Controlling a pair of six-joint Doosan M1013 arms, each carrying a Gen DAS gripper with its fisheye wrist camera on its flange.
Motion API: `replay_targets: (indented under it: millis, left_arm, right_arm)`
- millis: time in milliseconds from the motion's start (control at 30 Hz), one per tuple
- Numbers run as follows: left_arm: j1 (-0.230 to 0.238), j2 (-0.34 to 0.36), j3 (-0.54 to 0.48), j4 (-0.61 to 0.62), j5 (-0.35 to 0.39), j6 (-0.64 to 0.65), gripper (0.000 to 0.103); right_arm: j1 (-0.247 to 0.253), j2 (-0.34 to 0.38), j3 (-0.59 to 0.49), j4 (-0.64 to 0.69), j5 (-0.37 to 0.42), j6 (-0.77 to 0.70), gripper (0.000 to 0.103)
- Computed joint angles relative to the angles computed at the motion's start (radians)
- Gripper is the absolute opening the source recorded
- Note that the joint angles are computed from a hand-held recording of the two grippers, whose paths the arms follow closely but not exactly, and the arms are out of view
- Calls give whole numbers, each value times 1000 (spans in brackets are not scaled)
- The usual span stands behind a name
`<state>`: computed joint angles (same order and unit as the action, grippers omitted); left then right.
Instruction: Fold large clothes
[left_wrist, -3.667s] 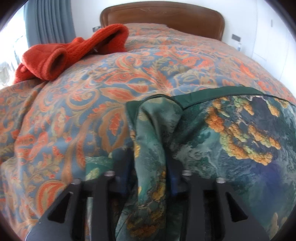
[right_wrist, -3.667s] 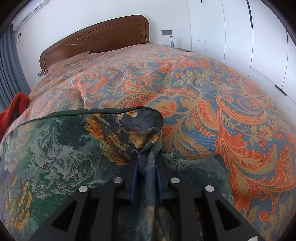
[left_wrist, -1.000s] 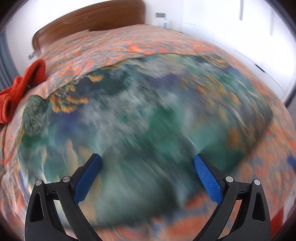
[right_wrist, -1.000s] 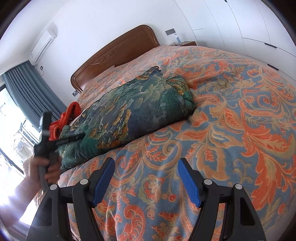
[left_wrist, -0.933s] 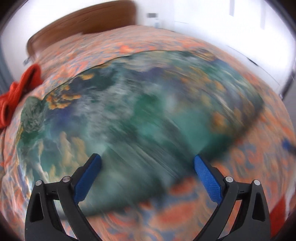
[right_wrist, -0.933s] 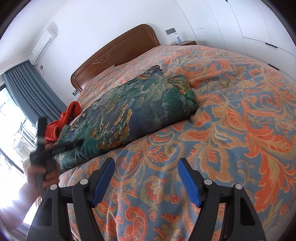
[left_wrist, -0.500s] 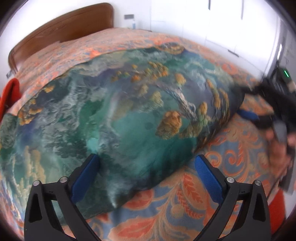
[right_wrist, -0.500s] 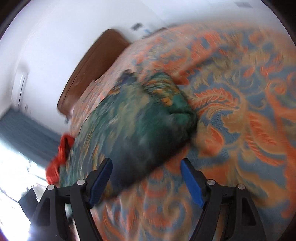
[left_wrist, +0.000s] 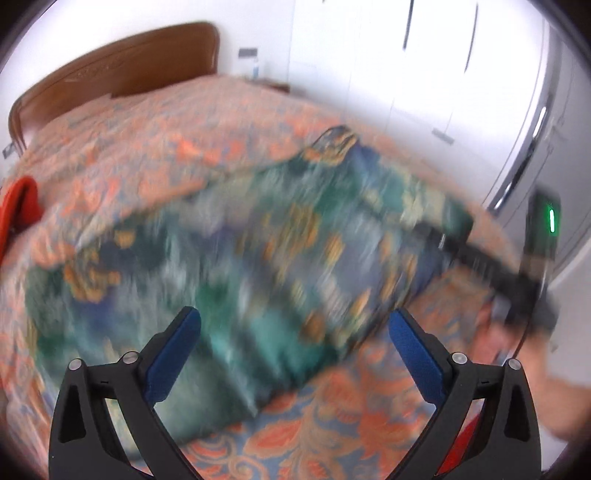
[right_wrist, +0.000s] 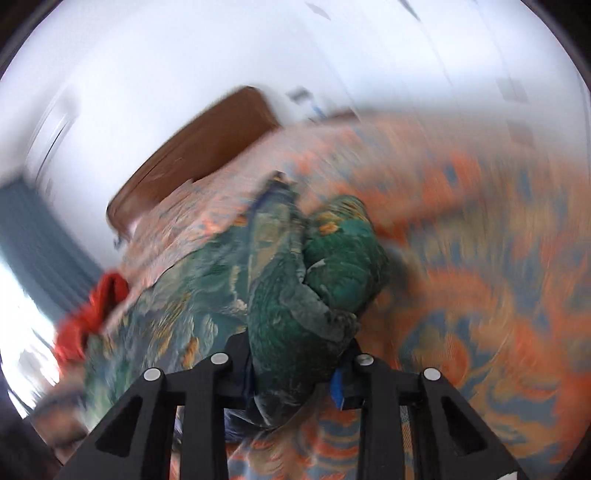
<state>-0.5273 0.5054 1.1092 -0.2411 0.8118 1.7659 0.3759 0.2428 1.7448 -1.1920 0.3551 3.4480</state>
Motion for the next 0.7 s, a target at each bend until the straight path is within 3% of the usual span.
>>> replay_targets:
  millis: [133, 267, 467, 567, 633, 667, 700]
  left_arm:
    - [12, 43, -141, -128, 112, 30, 102]
    - [17, 94, -267, -175, 258, 38, 102]
    - [7, 110, -321, -35, 329, -8, 102]
    - [-9, 109, -314, 112, 338, -95, 101]
    - [-19, 108, -296, 206, 333, -138, 83]
    - [-23, 110, -293, 243, 335, -158, 50]
    - [-18, 115, -296, 243, 349, -170, 38]
  right_arm:
    - [95, -7, -37, -200, 133, -83, 30]
    - [165, 2, -64, -301, 186, -201, 30]
    - [264, 55, -122, -373, 228, -463, 30]
    - [304, 87, -137, -436, 267, -557, 30]
    - [319, 105, -150, -456, 283, -597, 30]
    - [324, 113, -154, -467, 286, -614, 30]
    - [328, 118, -158, -466, 287, -627, 30]
